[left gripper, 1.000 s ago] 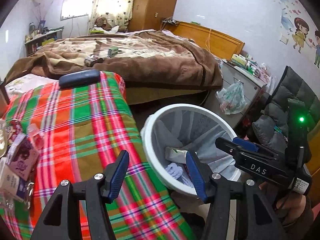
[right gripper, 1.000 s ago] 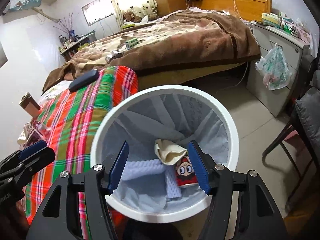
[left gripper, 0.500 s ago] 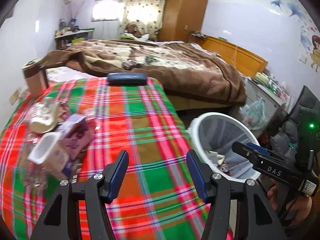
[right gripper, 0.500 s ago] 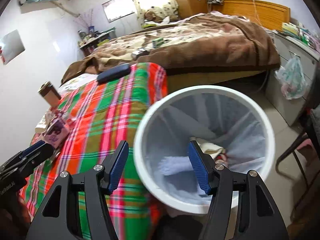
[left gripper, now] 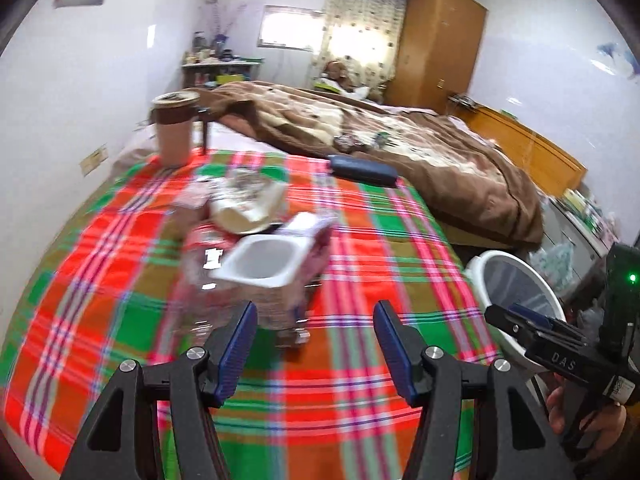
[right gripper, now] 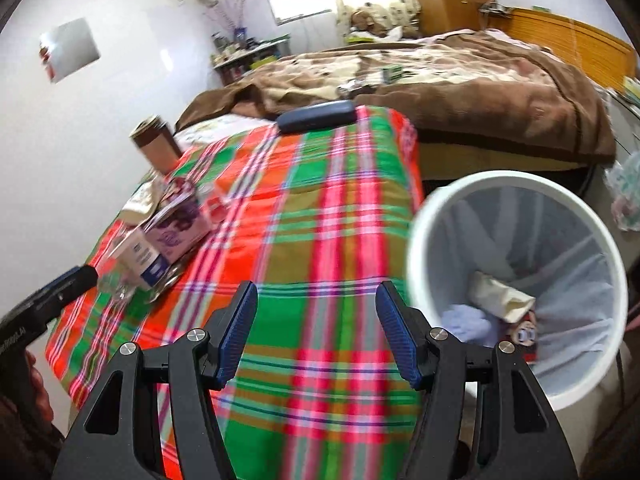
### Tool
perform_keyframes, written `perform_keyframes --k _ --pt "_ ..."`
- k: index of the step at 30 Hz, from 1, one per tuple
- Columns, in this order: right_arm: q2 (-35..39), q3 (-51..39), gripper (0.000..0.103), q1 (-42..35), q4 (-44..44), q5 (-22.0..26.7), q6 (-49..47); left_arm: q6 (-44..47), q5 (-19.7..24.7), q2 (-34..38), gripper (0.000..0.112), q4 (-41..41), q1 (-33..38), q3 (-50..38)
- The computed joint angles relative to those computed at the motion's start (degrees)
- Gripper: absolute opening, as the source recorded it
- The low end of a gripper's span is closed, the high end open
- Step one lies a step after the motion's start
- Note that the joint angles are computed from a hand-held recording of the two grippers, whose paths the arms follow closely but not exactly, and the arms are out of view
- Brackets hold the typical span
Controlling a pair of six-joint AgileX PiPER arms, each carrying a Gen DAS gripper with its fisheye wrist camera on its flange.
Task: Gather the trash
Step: 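Move both tools back toward the plastic bottle and yogurt cup on the table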
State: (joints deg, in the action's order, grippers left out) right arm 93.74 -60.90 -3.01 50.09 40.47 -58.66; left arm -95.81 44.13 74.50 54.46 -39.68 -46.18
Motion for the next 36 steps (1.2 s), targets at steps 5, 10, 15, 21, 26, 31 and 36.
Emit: perform_keyframes --k 5,10,15,21,26,31,36 --pt "-0.7 1.3 0.063 4.2 -0.7 -1.0 1.0 1.2 -0.1 -4.4 0.063 -1.6 4.0 5.3" --pt "-1.2 2.1 0.063 8.2 -2.2 -2.7 3.1 4.6 -4.7 -6.7 0.064 -3.6 10.3 9.3" --pt "-1.4 2.3 0.063 11.4 -4.3 -4.2 5.3 10.2 -10.9 -4.5 0.065 -5.6 17.4 9.6" --pt "-0.7 1.4 0.063 14.3 -7.0 -5.7 9.2 19.7 -16.3 -0.9 0.069 -11.3 24.1 8.2" --pt "0.1 0.3 0.063 16.0 -8.0 -6.3 11.1 28.2 -20.3 1.5 0.069 -16.6 28.8 7.0" --pt "0.5 -0.4 0.063 18.2 -9.0 -6.8 12.6 36.0 -24.2 2.6 0.069 -22.0 33.2 7.0" --pt "0.9 -0.7 0.063 20.4 -9.6 -7.4 13.5 39.8 -25.6 2.0 0.043 -24.7 37.2 8.1"
